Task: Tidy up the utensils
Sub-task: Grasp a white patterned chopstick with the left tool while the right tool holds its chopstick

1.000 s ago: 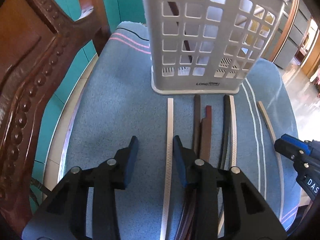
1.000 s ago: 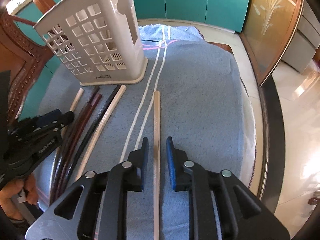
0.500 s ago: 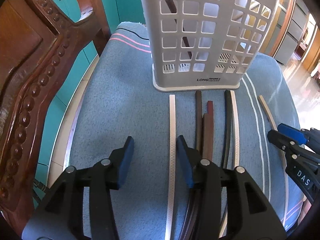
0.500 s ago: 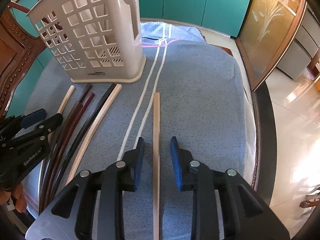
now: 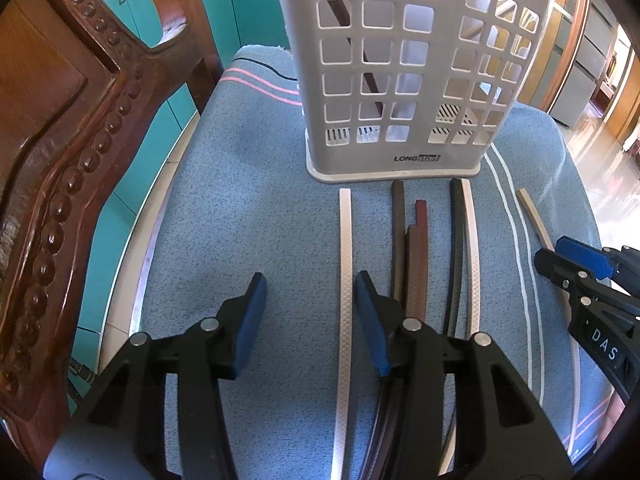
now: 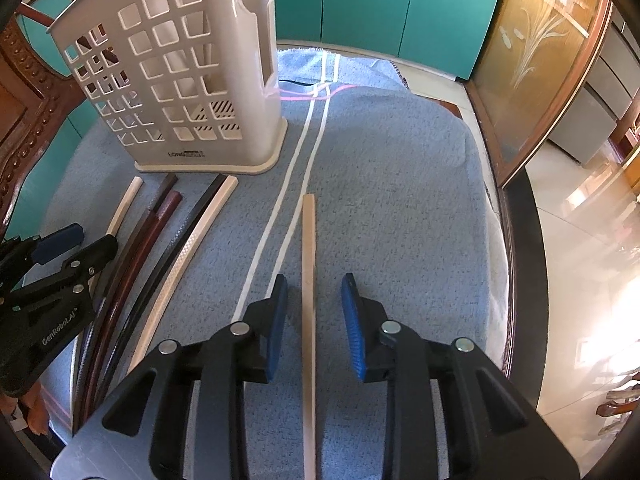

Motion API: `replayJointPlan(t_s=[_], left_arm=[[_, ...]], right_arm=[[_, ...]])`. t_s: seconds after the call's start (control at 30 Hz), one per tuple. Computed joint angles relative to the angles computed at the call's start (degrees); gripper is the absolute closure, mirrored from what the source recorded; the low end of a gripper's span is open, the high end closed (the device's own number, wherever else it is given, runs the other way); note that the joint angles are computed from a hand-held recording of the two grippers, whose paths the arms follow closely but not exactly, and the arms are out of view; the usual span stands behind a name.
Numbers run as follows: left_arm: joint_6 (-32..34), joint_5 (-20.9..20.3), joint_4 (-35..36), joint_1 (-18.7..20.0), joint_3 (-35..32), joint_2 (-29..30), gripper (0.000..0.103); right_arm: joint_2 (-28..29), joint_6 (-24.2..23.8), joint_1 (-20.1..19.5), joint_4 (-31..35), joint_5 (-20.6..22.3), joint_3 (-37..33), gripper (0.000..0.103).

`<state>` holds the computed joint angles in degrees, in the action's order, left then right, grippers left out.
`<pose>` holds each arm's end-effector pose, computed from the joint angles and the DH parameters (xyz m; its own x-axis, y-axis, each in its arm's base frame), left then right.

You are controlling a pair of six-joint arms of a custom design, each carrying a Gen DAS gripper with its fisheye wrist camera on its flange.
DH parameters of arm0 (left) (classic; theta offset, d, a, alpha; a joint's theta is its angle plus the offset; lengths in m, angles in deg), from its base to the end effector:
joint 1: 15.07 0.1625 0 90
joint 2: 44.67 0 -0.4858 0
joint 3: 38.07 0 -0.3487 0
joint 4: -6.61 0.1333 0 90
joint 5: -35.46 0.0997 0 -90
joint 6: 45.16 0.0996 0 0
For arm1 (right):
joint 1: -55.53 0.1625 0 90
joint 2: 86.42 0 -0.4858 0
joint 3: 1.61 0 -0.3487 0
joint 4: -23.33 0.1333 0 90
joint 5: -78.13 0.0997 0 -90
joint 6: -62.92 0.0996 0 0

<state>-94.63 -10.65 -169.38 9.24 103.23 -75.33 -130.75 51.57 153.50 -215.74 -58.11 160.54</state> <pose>-0.2408 -0.3308 -0.0229 -0.6511 0.2198 -0.7265 0.5130 0.8328 -0.2079 0.1032 -0.2943 0.1864 -0.6992 0.1032 0.7075 -0.2612 0.8842 -0.3871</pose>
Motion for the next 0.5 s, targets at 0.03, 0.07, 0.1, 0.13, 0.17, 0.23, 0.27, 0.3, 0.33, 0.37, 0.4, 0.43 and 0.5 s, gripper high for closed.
replayJointPlan(t_s=[0.03,0.07,0.1,0.13,0.17,0.23,0.27,0.3,0.33,0.37,0.4,0.43,0.5], left_arm=[[-0.04,-0.03,-0.01,0.01,-0.03,0.03,0.056],[-0.04,-0.01,0.03,-0.01,-0.08,0.06,0.056],[-0.01,0.03,0.06,-0.01,-0.11,0.08,0.056],[-0.01,0.04,0.08,0.01,-0.14,0.1,0.056],[0.0,0.06,0.07,0.01,-0.13,0.11,0.056],[-0.04,0.13,0.22,-0.04,-0.16,0.13,0.056],[-0.06,0.16,0.28,-0.07,-0.16,0.15,0.056],[-0.17,0.21,0.43,-0.12,-0.18,0.16,0.055],[-0.35,0.32,0.72,-0.17,-0.22,0.13,0.054],[-0.43,0.4,0.89,-0.18,-0.24,0.1,0.053],[-0.4,0.41,0.86,-0.18,-0.16,0.05,0.053],[-0.37,0.39,0.75,-0.15,-0.1,0.03,0.052],[-0.25,0.38,0.53,-0.05,0.01,-0.02,0.052]], right_arm=[[0.03,-0.13,-0.06,-0.05,0.02,-0.04,0.075],[0.08,-0.21,-0.04,-0.16,-0.02,-0.02,0.075],[0.11,-0.25,-0.05,-0.22,-0.03,-0.03,0.075],[0.15,-0.34,-0.11,-0.21,-0.03,-0.17,0.075],[0.17,-0.42,-0.1,-0.28,-0.06,-0.17,0.075],[0.24,-0.58,-0.15,-0.27,-0.09,-0.35,0.075],[0.24,-0.66,-0.17,-0.29,-0.08,-0.4,0.075],[0.28,-0.69,-0.18,-0.36,-0.07,-0.41,0.075],[0.69,-1.07,-0.22,-1.23,0.01,-0.29,0.074],[0.73,-1.1,-0.23,-1.33,0.04,-0.27,0.074],[0.79,-1.02,-0.2,-1.36,0.02,-0.28,0.074],[0.82,-1.06,-0.21,-1.43,0.03,-0.25,0.074],[0.92,-1.27,-0.23,-1.7,-0.02,-0.2,0.074]])
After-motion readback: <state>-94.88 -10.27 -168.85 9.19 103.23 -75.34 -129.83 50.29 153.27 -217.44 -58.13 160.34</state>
